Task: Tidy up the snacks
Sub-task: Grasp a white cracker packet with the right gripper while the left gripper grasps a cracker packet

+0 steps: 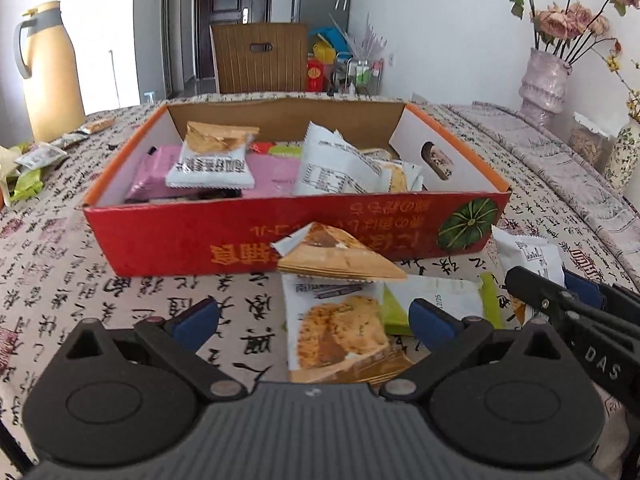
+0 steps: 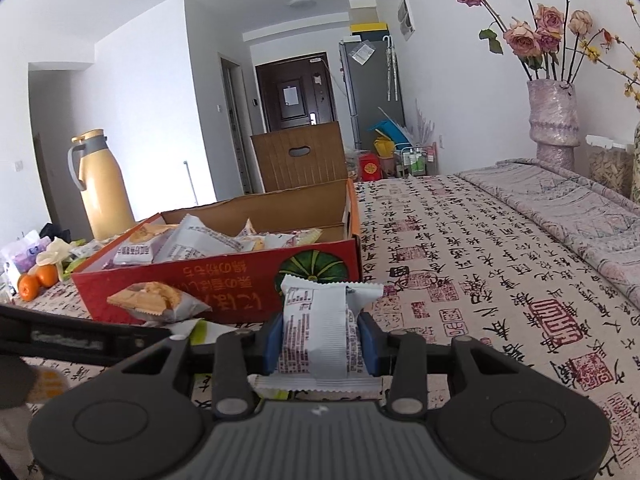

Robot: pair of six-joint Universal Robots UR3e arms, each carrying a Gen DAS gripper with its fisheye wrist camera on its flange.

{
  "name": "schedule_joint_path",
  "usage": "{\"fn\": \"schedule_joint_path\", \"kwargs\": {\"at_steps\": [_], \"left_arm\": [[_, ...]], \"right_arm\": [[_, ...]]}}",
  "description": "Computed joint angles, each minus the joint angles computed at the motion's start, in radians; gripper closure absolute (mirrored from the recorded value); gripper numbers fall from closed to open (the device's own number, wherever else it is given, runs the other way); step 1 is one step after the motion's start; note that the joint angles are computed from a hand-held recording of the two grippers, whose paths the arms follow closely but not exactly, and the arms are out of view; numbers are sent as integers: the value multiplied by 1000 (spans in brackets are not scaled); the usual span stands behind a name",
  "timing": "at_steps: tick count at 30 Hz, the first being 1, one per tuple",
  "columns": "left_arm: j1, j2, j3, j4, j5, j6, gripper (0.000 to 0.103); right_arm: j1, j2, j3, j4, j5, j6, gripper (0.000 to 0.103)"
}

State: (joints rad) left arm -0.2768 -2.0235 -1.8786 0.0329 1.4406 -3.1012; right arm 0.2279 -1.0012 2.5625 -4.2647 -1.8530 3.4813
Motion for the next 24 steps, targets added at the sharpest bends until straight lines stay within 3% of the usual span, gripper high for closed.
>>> {"fn": "schedule_joint_path", "kwargs": {"at_steps": [7,14,24], "left_arm": [[-29,-30,49,-45,23,-14,4],[-19,-24,46,-60,-17,-2,40],[10,28,-42,-6,-46,22,40]], "right_arm": [[-29,24,23,-65,55,-11,64],[-40,35,33,-94,79,-15,64],[-23,35,19,-75,51,-9,63]]}}
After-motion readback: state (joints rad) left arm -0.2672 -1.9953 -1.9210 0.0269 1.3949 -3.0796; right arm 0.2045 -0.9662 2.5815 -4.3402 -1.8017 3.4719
